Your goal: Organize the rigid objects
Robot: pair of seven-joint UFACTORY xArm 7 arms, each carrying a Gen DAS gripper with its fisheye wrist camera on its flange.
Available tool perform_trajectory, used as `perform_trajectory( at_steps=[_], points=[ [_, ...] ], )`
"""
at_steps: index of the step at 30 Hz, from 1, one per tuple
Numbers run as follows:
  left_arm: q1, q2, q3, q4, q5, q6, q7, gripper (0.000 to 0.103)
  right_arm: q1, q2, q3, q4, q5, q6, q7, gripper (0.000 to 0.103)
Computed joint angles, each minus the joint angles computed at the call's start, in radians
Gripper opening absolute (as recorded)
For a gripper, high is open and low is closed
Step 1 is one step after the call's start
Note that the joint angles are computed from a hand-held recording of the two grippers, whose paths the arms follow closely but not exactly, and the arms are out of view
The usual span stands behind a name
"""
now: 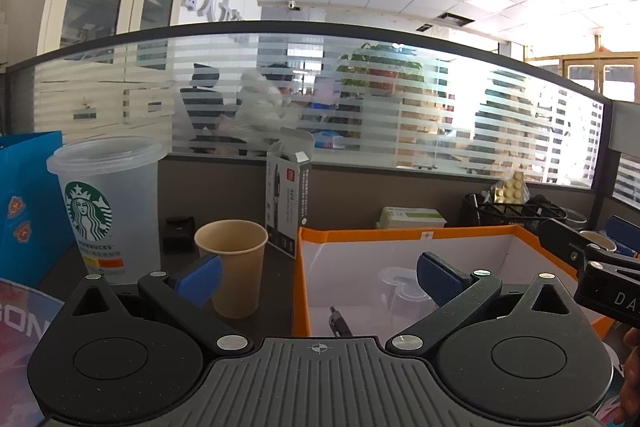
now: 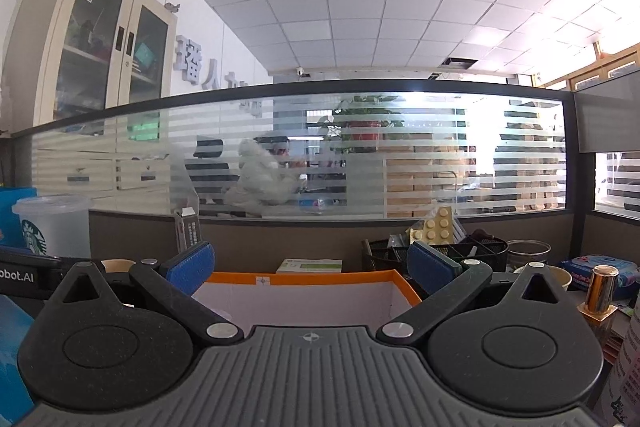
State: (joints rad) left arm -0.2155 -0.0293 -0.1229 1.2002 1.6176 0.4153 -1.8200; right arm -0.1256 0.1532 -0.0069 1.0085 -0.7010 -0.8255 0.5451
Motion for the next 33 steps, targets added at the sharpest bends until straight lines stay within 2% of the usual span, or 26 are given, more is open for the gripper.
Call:
perform_trajectory(
  at_steps=[33],
  points=[
    [-0.002, 0.002, 0.001, -0.003, -0.003, 0.010, 0.009, 0.103, -0.012, 0.013, 0.001, 0.022, -0.068, 0.023, 0.021, 0.103]
  ],
)
